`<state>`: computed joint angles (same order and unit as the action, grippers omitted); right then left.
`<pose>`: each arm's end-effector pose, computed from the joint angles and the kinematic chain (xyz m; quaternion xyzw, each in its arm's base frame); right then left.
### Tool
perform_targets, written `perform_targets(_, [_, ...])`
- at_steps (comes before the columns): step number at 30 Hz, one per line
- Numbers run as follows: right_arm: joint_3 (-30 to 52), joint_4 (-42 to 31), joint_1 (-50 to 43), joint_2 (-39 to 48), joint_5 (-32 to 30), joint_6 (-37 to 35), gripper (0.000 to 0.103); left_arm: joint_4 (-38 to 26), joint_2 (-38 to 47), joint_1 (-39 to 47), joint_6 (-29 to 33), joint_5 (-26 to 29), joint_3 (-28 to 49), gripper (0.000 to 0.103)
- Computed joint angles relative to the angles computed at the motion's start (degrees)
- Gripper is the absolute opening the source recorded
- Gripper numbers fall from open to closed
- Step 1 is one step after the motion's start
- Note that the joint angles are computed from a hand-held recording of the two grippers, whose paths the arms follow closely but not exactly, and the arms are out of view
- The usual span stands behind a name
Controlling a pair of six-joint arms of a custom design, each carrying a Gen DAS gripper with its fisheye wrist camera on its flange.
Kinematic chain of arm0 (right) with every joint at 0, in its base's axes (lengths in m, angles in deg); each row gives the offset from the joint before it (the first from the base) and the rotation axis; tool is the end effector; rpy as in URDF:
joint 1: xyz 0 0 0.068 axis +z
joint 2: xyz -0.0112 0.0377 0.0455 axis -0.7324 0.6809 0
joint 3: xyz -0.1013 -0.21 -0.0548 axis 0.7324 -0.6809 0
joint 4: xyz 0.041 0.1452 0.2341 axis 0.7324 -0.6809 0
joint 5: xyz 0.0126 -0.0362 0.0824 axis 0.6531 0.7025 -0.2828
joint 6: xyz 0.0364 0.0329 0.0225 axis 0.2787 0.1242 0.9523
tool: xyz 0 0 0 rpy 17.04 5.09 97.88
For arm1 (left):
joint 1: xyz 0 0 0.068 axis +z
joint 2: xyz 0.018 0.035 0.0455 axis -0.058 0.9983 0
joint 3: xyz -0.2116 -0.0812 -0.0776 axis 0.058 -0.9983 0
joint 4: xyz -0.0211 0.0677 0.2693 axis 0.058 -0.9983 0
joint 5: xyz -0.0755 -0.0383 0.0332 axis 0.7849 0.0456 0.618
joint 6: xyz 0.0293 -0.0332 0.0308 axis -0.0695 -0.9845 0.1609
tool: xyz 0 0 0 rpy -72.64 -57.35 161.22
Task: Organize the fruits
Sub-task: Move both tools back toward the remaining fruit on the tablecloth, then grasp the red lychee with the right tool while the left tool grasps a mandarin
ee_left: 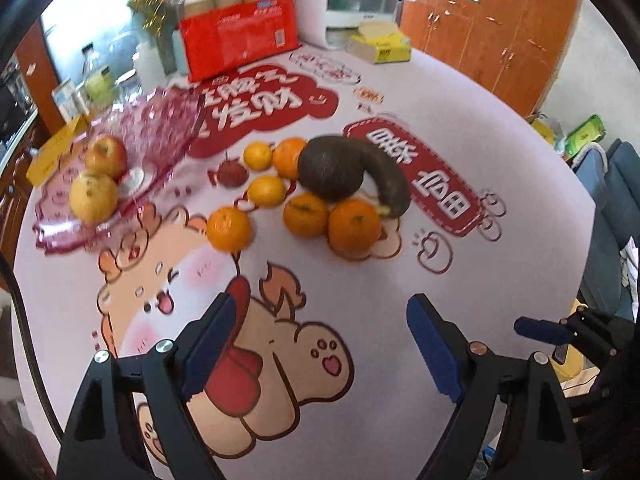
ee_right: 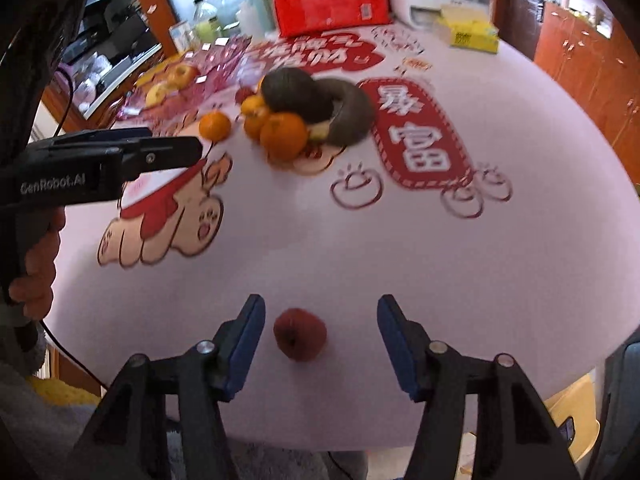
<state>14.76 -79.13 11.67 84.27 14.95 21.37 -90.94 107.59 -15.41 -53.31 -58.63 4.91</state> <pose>0.1343 0.1958 0.1824 0.1400 0.9638 0.0386 0.2236 0.3128 -0.0791 0.2025 0.3746 0.8878 -0.1327 0.2320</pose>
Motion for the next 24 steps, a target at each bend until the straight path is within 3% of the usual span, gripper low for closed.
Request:
perform_targets(6, [-1.1,4.8,-0.7,3.2,-3.6,-5.4,0.047,1.9,1.2,-0.4,-2.9,-1.0,-1.1,0.086])
perform_targets(11, [-1.1,5.3,-0.6,4.2,-3.5,-8.7,0.03,2.6,2.7,-1.3,-5.9,-1.3,-0.5,0.086])
perform_targets(16, [-0.1,3.8,-1.3,5.0,-2.5,-11.5,0.029,3.3,4.6,-3.0,-10.0,-1.7,0.6,0.086])
perform_targets(24, [-4.4,3.3,-10.2,-2.6,-1.2,-16.5,0.029,6.0,8.5,-7.3,-18.7,-4.6,3.1,0.086])
